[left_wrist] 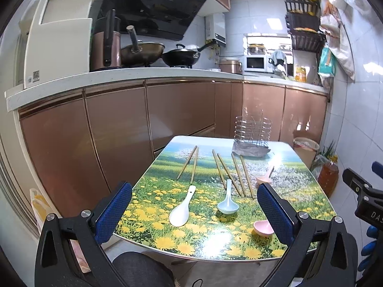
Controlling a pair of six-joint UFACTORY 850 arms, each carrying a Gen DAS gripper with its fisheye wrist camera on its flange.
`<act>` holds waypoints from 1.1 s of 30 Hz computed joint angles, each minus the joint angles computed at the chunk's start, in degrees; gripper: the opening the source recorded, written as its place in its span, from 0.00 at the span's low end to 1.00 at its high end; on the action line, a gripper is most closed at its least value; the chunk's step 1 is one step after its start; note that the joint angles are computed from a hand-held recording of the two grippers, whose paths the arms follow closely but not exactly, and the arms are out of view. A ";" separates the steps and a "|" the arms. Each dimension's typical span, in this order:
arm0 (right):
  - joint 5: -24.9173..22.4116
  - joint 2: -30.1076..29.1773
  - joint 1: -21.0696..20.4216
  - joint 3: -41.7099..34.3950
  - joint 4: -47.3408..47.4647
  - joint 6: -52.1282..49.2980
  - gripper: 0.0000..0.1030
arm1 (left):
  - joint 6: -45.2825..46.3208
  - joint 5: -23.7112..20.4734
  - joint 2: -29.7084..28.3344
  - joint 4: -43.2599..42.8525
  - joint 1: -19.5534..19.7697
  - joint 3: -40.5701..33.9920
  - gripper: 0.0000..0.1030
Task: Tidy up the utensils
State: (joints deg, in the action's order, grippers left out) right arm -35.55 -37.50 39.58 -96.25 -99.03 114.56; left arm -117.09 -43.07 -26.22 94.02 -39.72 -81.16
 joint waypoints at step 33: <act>1.84 0.27 -0.90 -0.07 -1.00 0.91 1.00 | 1.58 -0.39 1.08 -1.51 1.19 -0.46 1.00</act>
State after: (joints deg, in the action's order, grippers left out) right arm -33.71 -37.23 38.69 -96.32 -100.03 115.47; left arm -115.51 -43.46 -25.14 92.51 -38.53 -81.62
